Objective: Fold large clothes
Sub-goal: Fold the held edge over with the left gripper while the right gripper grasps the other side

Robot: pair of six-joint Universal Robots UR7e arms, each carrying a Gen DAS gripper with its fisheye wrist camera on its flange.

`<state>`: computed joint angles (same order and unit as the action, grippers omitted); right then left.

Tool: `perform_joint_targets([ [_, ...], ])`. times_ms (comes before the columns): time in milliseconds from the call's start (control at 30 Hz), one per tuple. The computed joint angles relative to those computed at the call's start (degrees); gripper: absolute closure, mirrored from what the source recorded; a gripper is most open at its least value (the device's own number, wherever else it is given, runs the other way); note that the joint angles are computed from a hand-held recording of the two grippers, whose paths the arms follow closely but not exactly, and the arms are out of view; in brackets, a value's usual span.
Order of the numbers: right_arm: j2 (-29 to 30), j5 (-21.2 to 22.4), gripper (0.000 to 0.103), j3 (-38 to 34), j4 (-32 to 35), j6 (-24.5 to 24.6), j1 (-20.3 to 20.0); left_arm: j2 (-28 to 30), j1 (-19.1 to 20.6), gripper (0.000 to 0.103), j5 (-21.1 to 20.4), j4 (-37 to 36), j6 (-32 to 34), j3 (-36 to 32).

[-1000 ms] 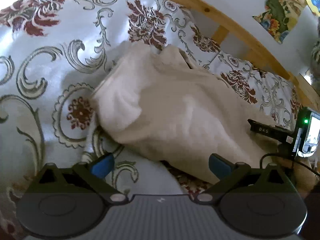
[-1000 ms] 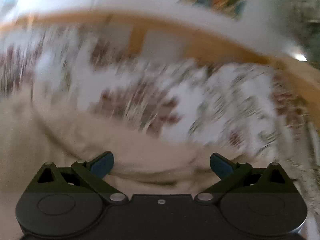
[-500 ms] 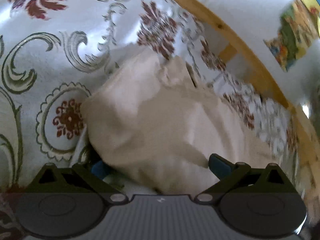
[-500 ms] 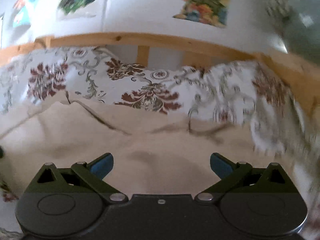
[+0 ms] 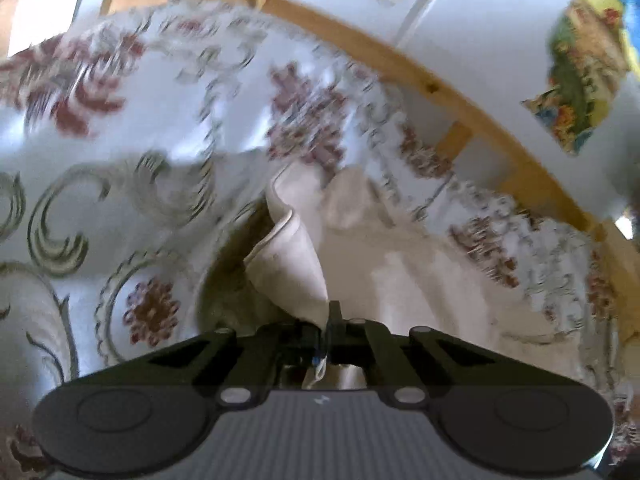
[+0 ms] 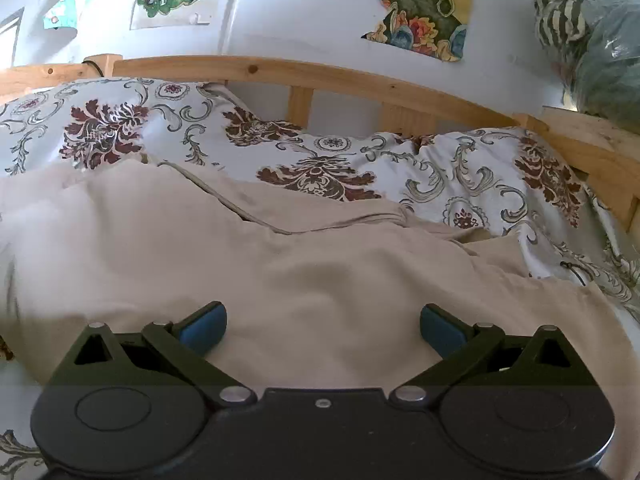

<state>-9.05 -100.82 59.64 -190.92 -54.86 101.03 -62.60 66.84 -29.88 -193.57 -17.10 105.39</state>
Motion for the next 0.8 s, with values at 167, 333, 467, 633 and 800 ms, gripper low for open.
perform_joint_targets([
  [167, -0.66, 0.46, 0.003, 0.18, 1.30, 2.76, -0.28, 2.41, -3.62, 0.103, -4.39, -7.78, 21.45, -3.96],
  [333, -2.64, 4.90, 0.017, 1.93, 3.39, 5.80, -1.16, 5.13, -5.65, 0.103, -12.66, -1.86, 36.52, -10.31],
  [467, -6.45, 7.15, 0.030, 1.99, 6.83, 13.61, -0.76, 6.98, -6.16, 0.103, -18.80, 6.51, 38.74, -14.90],
  [633, -16.82, 8.56, 0.031, 7.16, 12.14, 30.32, -1.54, 8.85, -6.21, 0.103, -24.54, 14.72, 38.24, -17.33],
  [800, -27.40, 21.22, 0.029, 18.65, 15.77, 36.14, -7.08, 11.32, -6.62, 0.103, -25.30, 22.87, 40.06, -19.08],
])
